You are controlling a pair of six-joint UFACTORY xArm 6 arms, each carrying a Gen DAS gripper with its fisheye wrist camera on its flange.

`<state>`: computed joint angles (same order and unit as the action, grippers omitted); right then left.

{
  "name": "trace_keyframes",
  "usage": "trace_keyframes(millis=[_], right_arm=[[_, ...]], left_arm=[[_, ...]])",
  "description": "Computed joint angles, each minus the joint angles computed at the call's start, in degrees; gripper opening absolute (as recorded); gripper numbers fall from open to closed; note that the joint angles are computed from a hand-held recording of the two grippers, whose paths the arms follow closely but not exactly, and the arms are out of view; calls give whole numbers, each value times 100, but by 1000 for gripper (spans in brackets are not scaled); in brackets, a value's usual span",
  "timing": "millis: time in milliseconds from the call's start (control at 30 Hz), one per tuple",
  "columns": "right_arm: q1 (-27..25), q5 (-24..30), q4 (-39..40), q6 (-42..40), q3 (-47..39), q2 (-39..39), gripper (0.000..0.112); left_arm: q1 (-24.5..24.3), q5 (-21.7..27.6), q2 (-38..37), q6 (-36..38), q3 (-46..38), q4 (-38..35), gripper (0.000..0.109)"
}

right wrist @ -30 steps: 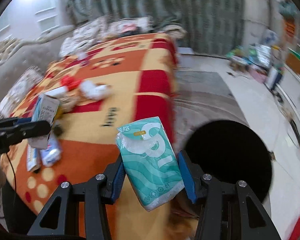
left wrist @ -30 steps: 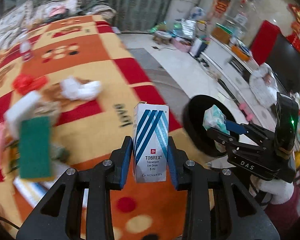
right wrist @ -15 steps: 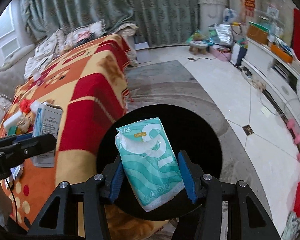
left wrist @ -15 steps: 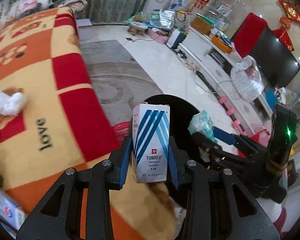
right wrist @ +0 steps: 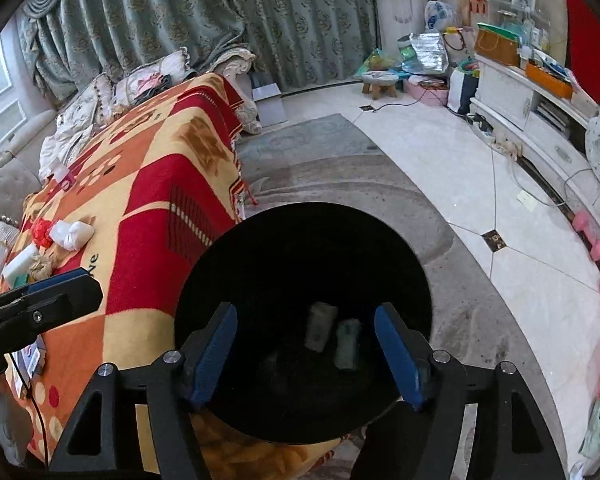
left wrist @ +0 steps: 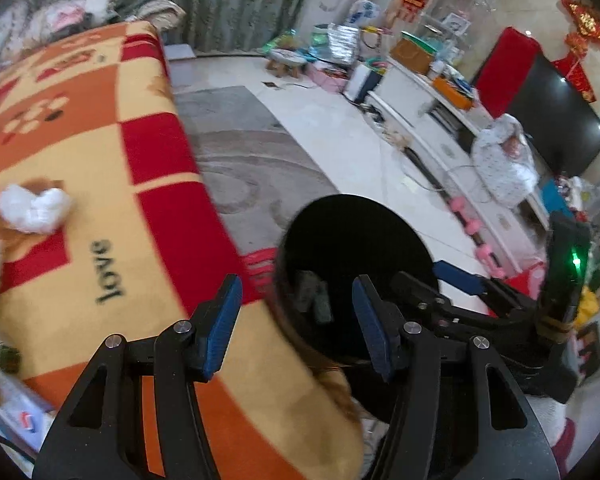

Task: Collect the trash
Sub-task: 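Open both tools to drop the box and tissue pack into the bin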

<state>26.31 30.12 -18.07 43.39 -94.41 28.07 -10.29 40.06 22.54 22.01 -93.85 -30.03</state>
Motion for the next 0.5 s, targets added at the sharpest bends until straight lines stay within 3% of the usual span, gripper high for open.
trace_keyframes(millis=[167,500], right_arm=[[146,78,-33,-97,-273,156,69],[528,413,92,-522,-1124,631,69]], left_arm=[[105,-615,-307,-310,536,616,56],[472,-1207,-808,-455,1346,1067,56]])
